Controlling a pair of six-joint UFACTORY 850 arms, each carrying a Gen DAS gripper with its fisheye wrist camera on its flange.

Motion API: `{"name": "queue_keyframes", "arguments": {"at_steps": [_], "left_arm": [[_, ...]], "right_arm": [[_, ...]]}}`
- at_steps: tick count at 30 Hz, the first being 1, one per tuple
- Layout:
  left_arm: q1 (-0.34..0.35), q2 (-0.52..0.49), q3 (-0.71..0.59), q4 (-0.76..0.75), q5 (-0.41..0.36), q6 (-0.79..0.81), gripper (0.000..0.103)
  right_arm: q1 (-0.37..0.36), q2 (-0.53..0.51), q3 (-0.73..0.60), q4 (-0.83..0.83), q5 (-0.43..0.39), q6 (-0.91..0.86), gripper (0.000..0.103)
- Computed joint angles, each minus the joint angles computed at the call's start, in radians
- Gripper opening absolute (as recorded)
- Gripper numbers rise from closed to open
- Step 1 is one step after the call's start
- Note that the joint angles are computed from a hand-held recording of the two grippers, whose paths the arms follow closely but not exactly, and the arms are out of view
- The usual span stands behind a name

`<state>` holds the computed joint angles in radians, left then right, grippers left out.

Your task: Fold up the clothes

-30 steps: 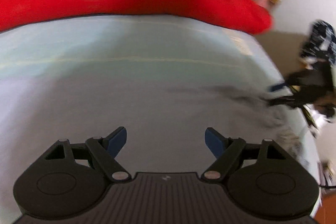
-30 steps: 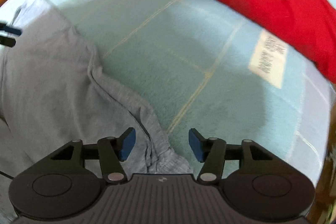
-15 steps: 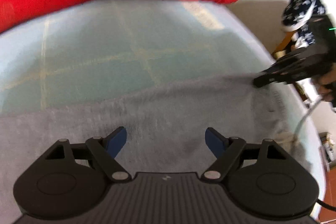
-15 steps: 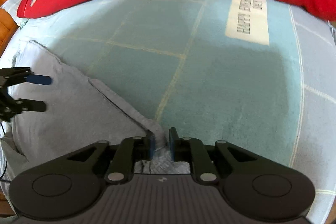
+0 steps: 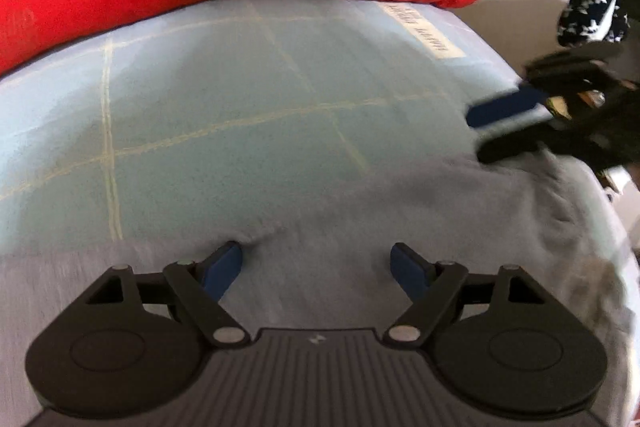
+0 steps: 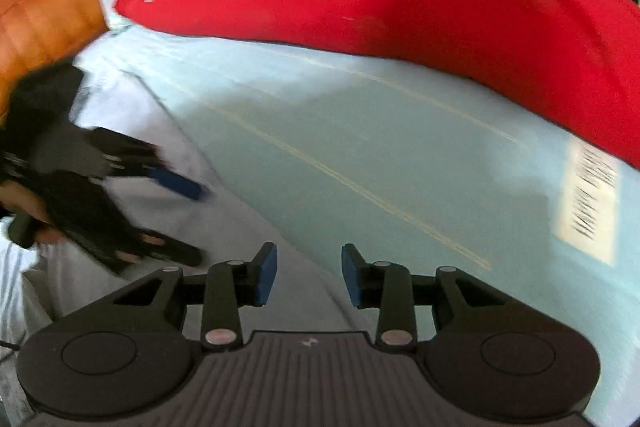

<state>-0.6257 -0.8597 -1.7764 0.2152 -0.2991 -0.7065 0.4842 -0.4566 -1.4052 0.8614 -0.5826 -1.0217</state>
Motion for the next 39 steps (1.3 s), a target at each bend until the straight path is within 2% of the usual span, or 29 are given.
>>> {"name": "queue_keyframes", "arguments": {"at_steps": [3, 8, 13, 15, 17, 18, 21, 25, 30, 34, 39], "left_arm": [[0.013, 0.019, 0.016, 0.082, 0.026, -0.095, 0.081], [0.014, 0.183, 0.224, 0.262, 0.074, -0.33, 0.082], [-0.006, 0.305, 0.393, 0.148, 0.065, -0.284, 0.083], [-0.012, 0.323, 0.436, 0.043, 0.025, -0.222, 0.083], [-0.024, 0.337, 0.478, 0.036, -0.026, -0.253, 0.082], [-0.035, 0.353, 0.504, 0.096, -0.04, -0.298, 0.082], [-0.049, 0.4, 0.539, 0.117, -0.083, -0.308, 0.083], [-0.067, 0.444, 0.574, 0.308, -0.038, -0.474, 0.083], [-0.083, 0.436, 0.576, 0.372, 0.01, -0.537, 0.083], [-0.115, 0.442, 0.603, 0.138, -0.002, -0.323, 0.083], [-0.152, 0.497, 0.642, 0.133, -0.028, -0.336, 0.083]], "right_arm": [[0.016, -0.011, -0.008, 0.006, -0.006, 0.019, 0.041], [0.015, -0.001, 0.006, 0.045, -0.055, 0.005, 0.041], [0.04, -0.066, -0.047, 0.168, -0.123, -0.055, 0.041], [0.055, -0.119, -0.091, 0.181, -0.174, -0.035, 0.041], [0.084, -0.143, -0.109, 0.095, -0.157, 0.02, 0.041], [0.099, -0.14, -0.101, 0.023, -0.125, 0.057, 0.037], [0.115, -0.099, -0.056, -0.101, -0.054, 0.162, 0.034], [0.119, 0.006, 0.033, -0.104, 0.01, 0.185, 0.037], [0.161, 0.084, 0.132, 0.069, -0.065, 0.075, 0.038], [0.216, 0.093, 0.211, 0.108, -0.132, 0.118, 0.038], [0.243, 0.136, 0.311, 0.121, -0.165, 0.249, 0.041]]}}
